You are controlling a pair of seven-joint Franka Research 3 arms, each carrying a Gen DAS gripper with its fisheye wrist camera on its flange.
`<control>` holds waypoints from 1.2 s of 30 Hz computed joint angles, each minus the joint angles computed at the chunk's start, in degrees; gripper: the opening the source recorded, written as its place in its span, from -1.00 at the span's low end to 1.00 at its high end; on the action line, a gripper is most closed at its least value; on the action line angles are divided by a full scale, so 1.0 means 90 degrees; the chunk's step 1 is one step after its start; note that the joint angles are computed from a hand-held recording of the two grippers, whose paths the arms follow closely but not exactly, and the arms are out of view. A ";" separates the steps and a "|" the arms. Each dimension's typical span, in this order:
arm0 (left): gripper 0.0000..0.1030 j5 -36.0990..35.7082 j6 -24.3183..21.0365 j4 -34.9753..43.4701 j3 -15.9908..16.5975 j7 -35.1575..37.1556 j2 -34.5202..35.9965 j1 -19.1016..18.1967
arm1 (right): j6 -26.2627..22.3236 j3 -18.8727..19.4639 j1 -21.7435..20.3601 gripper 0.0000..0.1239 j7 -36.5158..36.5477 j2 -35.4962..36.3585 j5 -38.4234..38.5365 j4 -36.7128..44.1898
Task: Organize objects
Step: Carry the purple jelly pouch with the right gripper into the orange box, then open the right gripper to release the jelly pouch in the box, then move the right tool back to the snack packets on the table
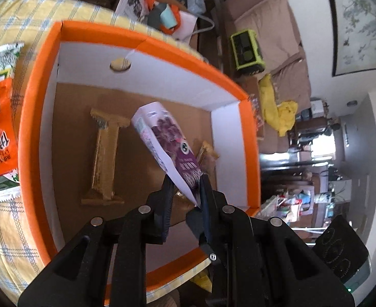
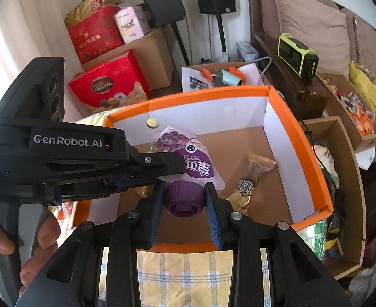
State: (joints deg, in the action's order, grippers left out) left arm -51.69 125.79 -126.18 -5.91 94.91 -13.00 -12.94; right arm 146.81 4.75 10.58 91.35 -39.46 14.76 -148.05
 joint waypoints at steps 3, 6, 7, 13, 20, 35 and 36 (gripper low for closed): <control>-0.65 -0.0039 -0.0054 -0.0153 0.0052 0.0115 -0.0201 0.0022 | 0.0045 0.0005 -0.0022 -0.49 0.0017 0.0046 -0.0021 -0.0053; -0.65 0.0169 0.0027 -0.0255 0.0107 0.0130 -0.0497 0.0036 | 0.0065 -0.0004 -0.0008 -0.49 0.0014 0.0094 -0.0012 -0.0037; -0.65 0.0267 0.0001 -0.0270 0.0146 0.0121 -0.0608 0.0047 | 0.0078 0.0040 -0.0043 -0.49 0.0041 0.0120 -0.0061 -0.0025; -0.62 0.0750 -0.0087 -0.0323 0.0387 0.0146 -0.1085 0.0051 | 0.0114 0.0196 -0.0111 -0.49 0.0154 0.0434 -0.0323 0.0147; -0.42 0.1549 0.0003 -0.0573 0.0462 -0.0042 -0.1462 0.0148 | 0.0011 0.0221 -0.0018 -0.08 0.0300 0.0524 -0.0490 0.0239; 0.64 0.3377 0.1066 -0.1345 0.0472 -0.0505 -0.2294 0.0002 | 0.0100 0.0192 -0.0099 0.33 0.0419 0.0194 -0.0444 0.0236; 0.66 0.3451 0.1135 -0.1395 0.0481 -0.0544 -0.2347 -0.0008 | 0.0101 0.0216 -0.0115 0.33 0.0427 0.0185 -0.0481 0.0250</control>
State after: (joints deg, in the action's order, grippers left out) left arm -20.63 136.01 -138.73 -1.57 90.02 -34.12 -13.02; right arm 147.72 6.70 9.55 95.19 -37.79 10.44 -145.80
